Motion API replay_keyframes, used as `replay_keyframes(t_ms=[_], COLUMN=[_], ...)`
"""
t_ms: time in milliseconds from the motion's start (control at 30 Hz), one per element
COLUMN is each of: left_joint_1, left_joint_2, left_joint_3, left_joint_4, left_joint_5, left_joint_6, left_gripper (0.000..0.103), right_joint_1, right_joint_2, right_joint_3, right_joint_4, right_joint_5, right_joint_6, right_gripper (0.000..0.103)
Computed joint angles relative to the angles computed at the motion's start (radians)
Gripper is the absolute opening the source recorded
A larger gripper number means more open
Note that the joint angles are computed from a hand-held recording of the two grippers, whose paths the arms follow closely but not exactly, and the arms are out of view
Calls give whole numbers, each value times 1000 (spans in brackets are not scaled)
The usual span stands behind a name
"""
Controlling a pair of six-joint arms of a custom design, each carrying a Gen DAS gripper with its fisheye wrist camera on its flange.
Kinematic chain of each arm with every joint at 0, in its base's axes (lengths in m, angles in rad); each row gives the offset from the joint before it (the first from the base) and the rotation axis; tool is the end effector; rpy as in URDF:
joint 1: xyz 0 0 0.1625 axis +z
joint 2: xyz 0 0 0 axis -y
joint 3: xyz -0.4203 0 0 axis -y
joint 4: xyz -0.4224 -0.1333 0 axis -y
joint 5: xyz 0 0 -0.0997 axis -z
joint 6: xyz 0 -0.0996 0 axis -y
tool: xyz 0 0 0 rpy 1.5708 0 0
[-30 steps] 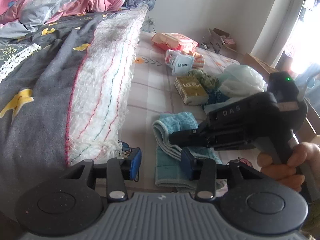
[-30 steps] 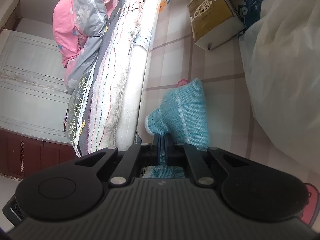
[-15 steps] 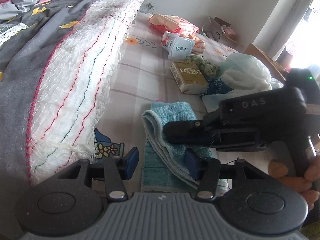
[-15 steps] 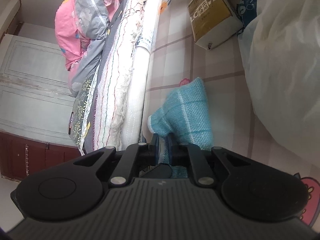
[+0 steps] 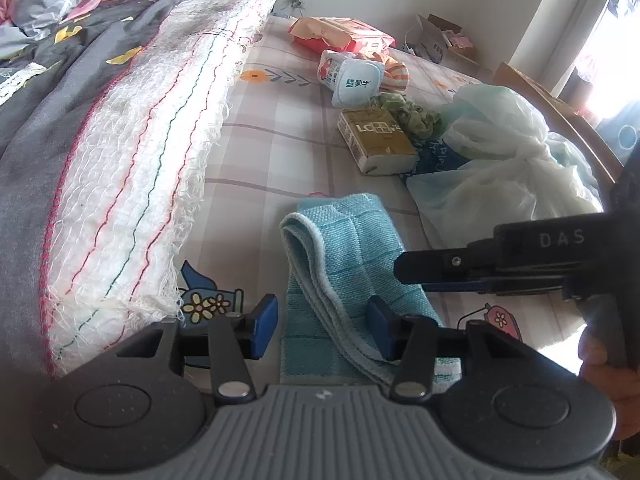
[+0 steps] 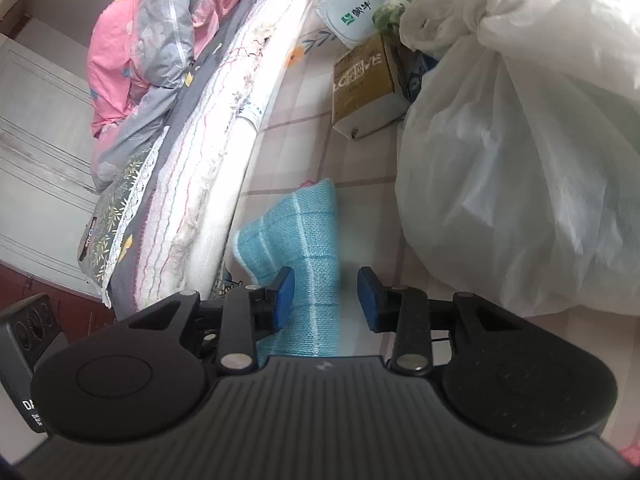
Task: Organize soft objects
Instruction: 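Lift the teal towel with the right gripper and carry it toward the box, then lower the teal towel into the box and open the right gripper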
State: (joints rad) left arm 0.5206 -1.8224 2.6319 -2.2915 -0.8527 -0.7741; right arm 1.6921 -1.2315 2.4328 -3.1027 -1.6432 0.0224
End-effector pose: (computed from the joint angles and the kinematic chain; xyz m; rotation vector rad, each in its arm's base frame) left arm -0.1435 -0.3115 0.1802 0.3930 2.5195 -0.6874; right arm 0.1759 -0.4006 0.1034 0.1324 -3.0479 0.5155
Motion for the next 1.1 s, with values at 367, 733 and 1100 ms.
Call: replay_keyframes(t_ms=[367,733,1100], left_joint_1=[5,-139,-231], left_joint_2=[23,-78,285], left_joint_3=[5,-2,-175], left_joint_4=[-57,81,-291], left_joint_5=[-19,-2,0], left_joint_6=[5,-137,156], left_gripper=[37,24,23], right_joint_1=[-9,5,-36], right_joint_2=[38,-68,-494], right_joint_3=[-4,41,110], right_joint_4=[-9,20,101], right_joint_5=[69,144,216], right_joint_6=[0,-34,-108], right_gripper=[27,18,18])
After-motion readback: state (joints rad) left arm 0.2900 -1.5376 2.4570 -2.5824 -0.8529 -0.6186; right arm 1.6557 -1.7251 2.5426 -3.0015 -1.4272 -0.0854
